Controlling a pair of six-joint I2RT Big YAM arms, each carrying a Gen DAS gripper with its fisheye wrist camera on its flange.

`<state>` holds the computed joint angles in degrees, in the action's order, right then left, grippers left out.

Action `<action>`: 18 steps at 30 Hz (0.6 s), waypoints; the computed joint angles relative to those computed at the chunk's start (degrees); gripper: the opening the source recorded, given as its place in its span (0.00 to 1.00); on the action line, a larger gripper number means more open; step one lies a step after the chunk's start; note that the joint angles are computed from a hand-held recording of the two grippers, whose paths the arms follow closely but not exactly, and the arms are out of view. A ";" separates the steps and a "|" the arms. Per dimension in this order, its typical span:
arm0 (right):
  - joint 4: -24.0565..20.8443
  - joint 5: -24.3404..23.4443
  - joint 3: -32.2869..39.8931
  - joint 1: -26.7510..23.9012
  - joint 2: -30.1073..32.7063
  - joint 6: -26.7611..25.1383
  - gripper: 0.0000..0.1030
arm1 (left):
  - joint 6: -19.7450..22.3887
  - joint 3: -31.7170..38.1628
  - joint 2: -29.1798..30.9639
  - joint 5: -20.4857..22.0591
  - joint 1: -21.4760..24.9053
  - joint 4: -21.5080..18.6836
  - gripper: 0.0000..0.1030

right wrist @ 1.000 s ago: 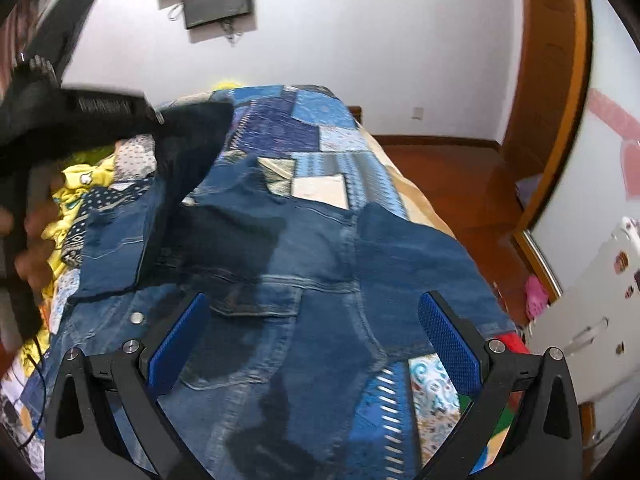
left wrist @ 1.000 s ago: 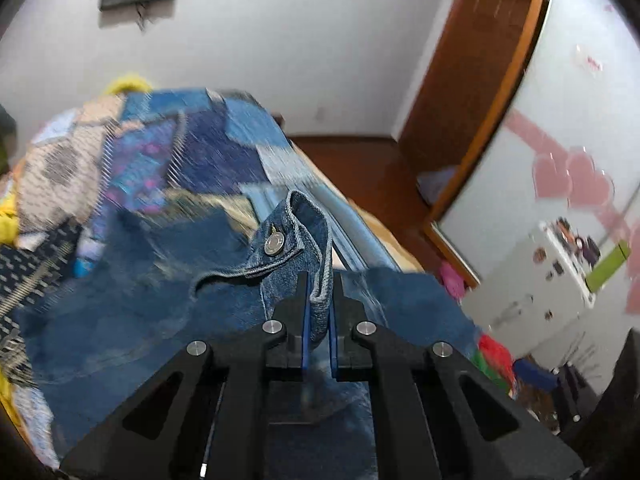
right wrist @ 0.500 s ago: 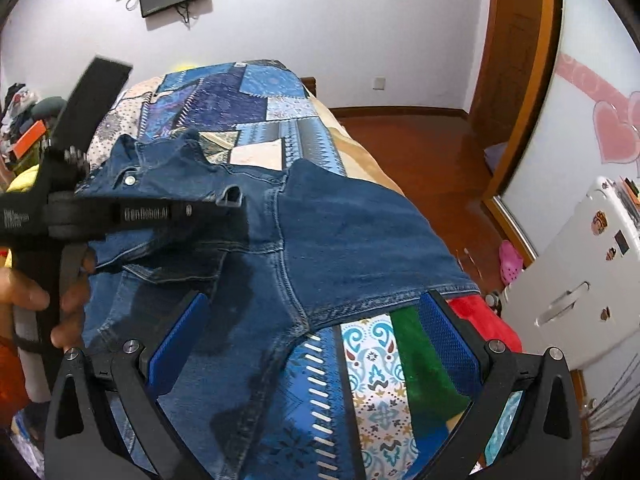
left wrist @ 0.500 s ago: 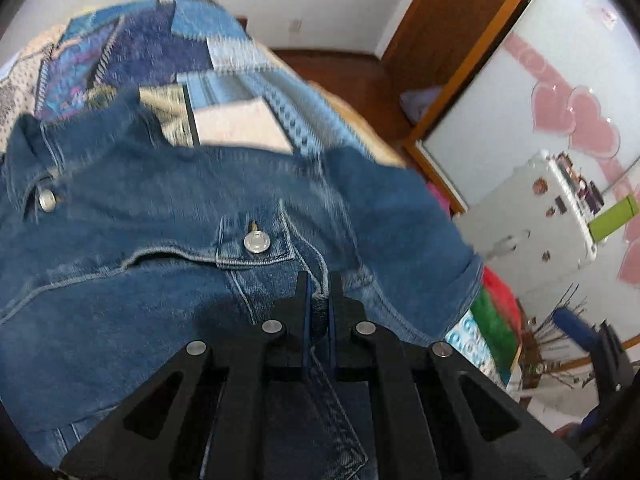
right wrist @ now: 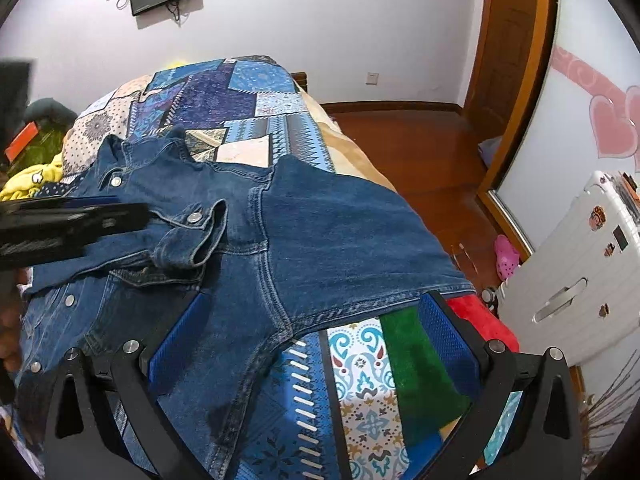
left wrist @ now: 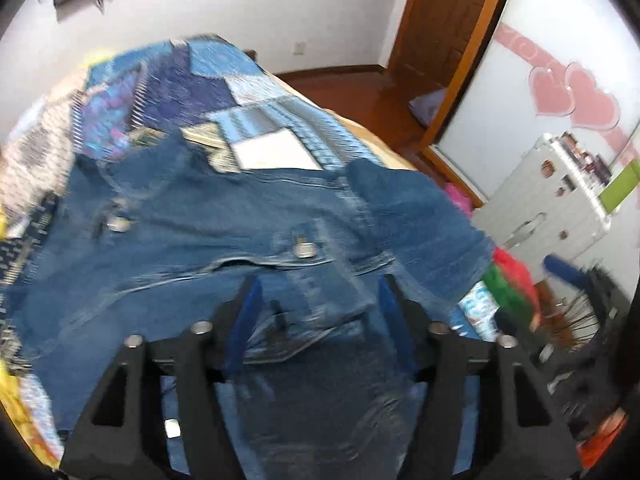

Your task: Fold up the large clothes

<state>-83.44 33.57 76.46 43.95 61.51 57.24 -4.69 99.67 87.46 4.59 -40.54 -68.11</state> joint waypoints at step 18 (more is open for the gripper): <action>9.76 -16.09 -7.67 -9.86 -4.60 2.06 1.00 | -1.99 -20.90 -15.06 -5.86 15.89 3.42 0.67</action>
